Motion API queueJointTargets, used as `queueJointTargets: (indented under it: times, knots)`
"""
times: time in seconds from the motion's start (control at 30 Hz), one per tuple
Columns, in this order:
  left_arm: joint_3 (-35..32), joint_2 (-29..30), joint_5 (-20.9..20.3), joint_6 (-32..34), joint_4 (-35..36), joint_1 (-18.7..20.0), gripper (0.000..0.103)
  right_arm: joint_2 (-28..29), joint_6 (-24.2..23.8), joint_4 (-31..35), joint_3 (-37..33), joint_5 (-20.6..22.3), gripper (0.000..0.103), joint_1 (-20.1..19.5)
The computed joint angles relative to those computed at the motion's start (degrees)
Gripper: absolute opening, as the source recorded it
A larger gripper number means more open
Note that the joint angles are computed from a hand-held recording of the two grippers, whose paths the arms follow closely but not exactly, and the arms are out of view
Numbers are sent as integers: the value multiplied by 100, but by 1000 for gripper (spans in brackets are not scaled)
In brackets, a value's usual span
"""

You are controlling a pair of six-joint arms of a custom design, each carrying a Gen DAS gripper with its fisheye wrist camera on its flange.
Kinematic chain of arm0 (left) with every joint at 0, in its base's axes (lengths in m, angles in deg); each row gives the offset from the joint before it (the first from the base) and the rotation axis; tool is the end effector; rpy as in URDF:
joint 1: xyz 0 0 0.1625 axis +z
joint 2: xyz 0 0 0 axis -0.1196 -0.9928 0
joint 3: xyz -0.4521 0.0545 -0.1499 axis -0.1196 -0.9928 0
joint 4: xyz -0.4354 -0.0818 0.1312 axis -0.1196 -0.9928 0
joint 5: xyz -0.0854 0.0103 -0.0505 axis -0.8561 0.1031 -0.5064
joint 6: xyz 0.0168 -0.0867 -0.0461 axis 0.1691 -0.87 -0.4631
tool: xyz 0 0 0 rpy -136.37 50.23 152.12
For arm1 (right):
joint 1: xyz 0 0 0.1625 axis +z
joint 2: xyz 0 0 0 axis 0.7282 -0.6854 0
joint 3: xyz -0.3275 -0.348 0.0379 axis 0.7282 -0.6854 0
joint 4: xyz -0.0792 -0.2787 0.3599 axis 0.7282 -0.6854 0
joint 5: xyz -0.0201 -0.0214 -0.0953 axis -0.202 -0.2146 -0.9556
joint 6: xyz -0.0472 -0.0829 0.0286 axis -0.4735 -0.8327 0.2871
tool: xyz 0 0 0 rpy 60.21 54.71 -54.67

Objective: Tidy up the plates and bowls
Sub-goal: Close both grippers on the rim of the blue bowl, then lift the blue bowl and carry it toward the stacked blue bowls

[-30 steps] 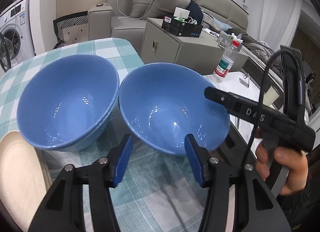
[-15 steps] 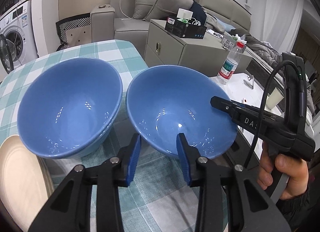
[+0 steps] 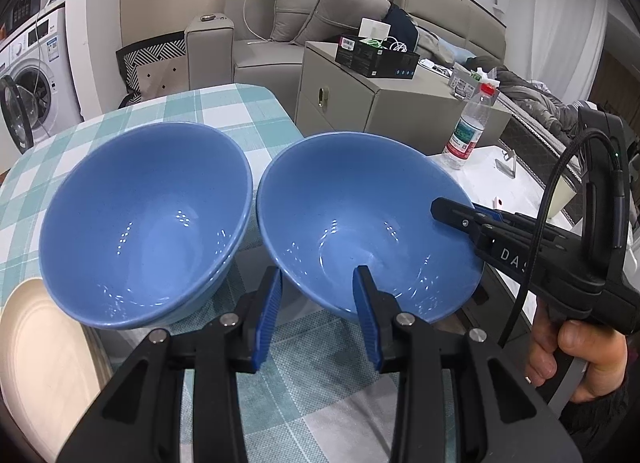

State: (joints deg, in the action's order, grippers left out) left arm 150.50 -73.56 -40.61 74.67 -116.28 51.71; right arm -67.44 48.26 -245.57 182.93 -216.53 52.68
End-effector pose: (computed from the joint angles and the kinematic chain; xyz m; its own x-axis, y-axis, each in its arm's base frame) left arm -0.3176 -0.5447 0.0962 -0.5748 0.7573 -0.3098 0.8121 0.5743 -0.1031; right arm 0.1339 -0.4551 0.2801 -0.7303 0.4648 0.5005 -0.1684 0.5877 -0.7914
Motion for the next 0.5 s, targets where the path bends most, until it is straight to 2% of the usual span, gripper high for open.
queueJointTargets:
  times: [0.5]
  knots:
    - [41, -123, 3, 210, -163, -91, 35, 53, -259, -333, -27, -303, 18, 301]
